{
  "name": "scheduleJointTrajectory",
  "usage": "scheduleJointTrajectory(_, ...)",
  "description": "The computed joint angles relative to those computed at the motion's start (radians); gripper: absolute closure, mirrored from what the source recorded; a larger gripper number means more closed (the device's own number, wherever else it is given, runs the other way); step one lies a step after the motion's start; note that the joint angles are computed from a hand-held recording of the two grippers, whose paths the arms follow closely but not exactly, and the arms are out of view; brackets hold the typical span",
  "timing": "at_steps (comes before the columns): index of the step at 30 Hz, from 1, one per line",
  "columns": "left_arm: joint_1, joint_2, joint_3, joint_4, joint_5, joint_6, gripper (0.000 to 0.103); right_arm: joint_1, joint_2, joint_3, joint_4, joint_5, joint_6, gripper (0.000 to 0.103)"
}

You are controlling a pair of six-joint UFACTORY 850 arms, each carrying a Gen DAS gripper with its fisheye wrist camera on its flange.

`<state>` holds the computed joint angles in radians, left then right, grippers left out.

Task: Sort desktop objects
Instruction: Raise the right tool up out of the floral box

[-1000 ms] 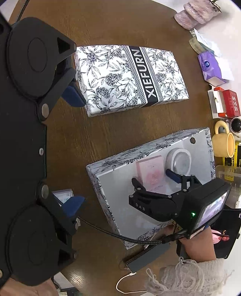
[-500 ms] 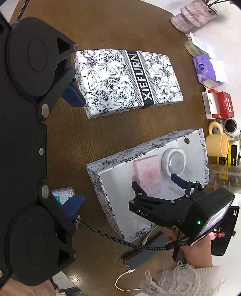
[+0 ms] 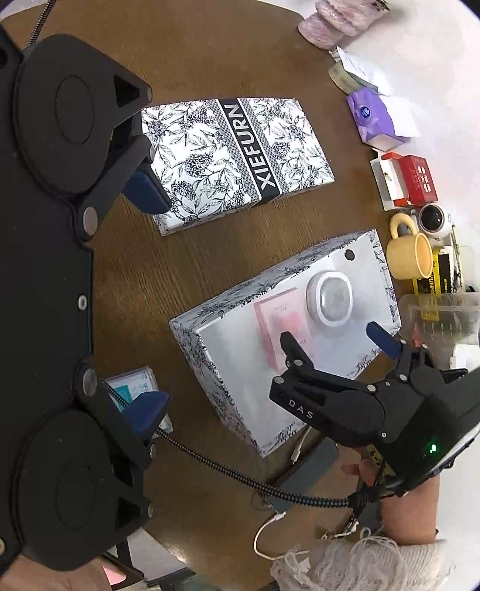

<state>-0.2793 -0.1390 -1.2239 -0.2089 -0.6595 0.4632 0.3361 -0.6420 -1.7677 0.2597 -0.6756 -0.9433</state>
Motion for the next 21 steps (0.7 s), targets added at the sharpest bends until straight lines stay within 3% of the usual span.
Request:
scheduleJointTrajectory(13,0.072,0.072,0.067,-0.099,-0.011,0.166,0.000,0.049,0.182,0.148,-0.133,0.055,0.231,0.000)
scheduleJointTrajectory(21,0.101,0.118,0.114,-0.164,-0.019,0.298,0.000,0.115,0.307,0.260,-0.236,0.067,0.373,0.000)
